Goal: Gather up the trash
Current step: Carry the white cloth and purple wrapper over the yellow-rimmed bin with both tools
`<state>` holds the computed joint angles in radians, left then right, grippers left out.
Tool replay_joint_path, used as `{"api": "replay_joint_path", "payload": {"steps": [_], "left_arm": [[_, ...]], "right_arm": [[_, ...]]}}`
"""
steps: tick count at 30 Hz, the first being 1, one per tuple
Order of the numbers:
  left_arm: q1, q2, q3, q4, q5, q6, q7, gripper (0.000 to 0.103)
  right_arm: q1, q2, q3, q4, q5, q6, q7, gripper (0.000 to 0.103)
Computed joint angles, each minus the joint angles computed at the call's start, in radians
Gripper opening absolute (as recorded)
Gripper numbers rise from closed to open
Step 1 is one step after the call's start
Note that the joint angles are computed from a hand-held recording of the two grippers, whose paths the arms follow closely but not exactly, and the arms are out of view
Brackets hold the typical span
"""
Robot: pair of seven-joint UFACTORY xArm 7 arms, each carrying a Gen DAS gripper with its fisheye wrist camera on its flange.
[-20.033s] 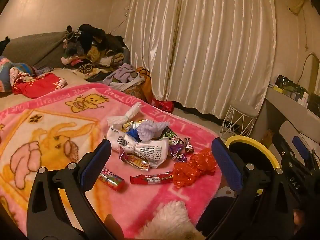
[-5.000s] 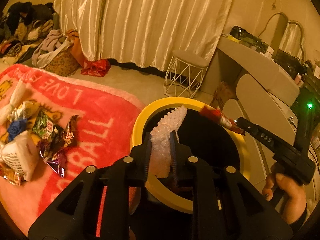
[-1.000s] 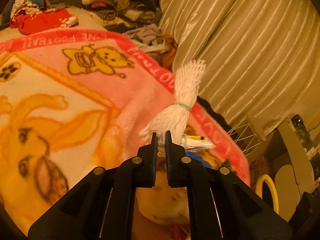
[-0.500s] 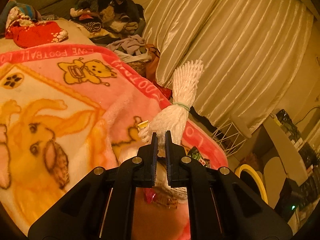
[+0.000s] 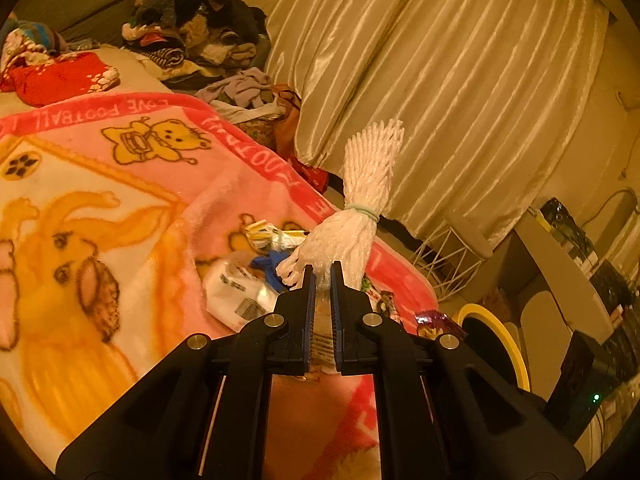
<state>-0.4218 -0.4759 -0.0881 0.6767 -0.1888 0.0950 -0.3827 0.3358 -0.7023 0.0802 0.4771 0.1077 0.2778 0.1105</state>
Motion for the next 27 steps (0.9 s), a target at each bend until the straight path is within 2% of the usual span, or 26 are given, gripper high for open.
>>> {"api": "replay_joint_path", "payload": {"steps": [15,27], "left_arm": [[0.01,-0.013,-0.052,0.012,0.041,0.021,-0.035,0.004],[0.016,0.003,-0.105,0.044,0.08,0.029,-0.074,0.004]], "right_arm": [[-0.001,-0.069,-0.018,-0.018,0.013,0.011,0.009,0.016],[-0.036,-0.119,-0.024,-0.029,0.017,0.02,0.037,0.016]]}}
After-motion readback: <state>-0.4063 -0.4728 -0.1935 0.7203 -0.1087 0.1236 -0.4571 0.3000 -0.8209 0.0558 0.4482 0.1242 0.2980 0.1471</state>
